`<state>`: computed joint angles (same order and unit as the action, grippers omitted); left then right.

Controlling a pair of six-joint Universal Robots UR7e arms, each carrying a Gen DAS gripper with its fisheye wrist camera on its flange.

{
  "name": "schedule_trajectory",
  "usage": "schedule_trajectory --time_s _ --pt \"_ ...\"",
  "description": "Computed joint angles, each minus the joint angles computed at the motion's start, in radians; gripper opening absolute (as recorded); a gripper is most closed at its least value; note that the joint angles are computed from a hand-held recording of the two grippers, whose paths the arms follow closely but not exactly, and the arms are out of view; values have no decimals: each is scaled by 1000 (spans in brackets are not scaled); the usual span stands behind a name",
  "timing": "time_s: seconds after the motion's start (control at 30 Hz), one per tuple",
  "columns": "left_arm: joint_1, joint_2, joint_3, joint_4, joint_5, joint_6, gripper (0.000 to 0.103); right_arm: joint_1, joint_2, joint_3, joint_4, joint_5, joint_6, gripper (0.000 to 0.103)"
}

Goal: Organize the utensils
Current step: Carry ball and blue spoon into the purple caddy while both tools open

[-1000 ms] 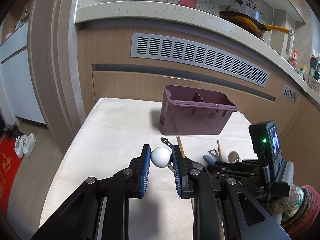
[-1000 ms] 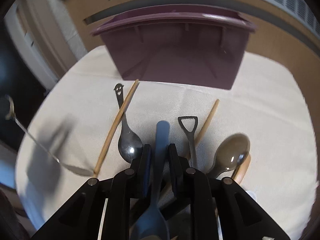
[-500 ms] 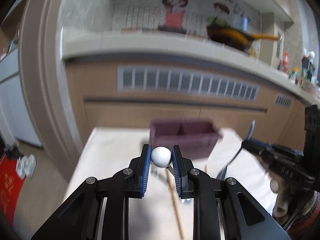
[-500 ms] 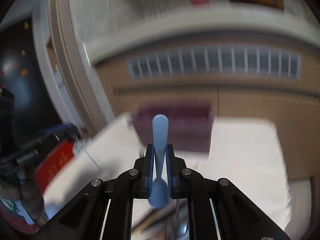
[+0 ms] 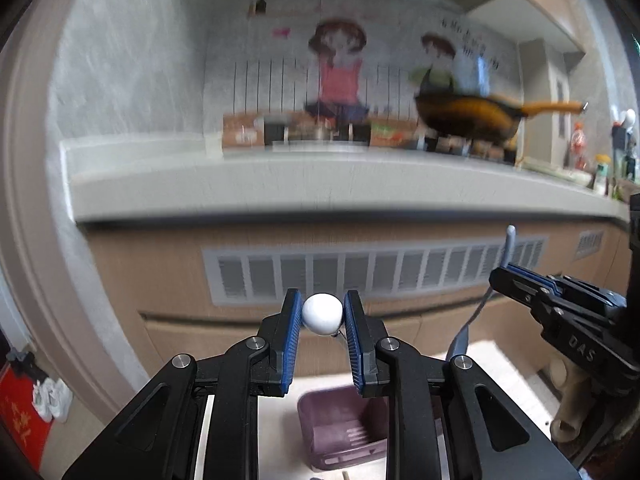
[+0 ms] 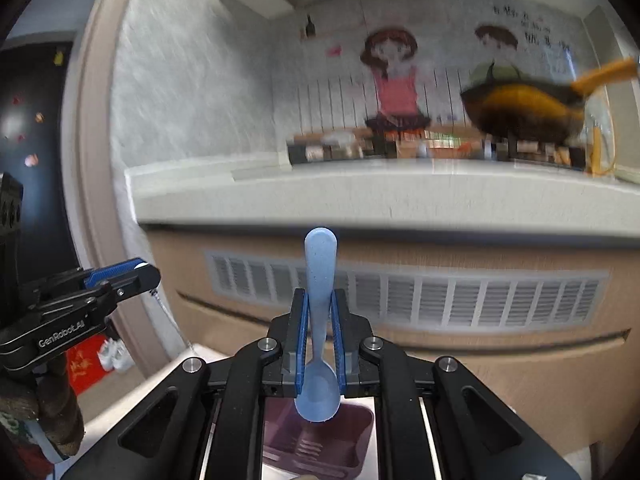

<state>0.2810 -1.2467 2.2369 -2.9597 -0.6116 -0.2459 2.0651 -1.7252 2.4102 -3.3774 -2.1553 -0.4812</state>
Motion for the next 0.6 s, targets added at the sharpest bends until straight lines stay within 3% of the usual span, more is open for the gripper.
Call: schedule_trajectory --time_s 0.1,0.23,0.33,0.4,0.5,0.6 --pt "49 47 -1 17 -42 -26 23 -77 5 47 9 18 12 11" --pt "88 82 6 51 -89 -51 23 -129 0 101 25 11 13 12" --pt "111 89 14 72 -154 -81 24 -182 -40 113 151 49 61 12" --pt "123 84 30 20 -213 -73 25 -213 -74 109 255 73 97 13" --pt "106 61 53 -26 -221 -81 30 -185 -87 131 210 30 79 17" --pt "51 23 84 -48 -159 -84 33 -97 -92 160 78 -54 18 21"
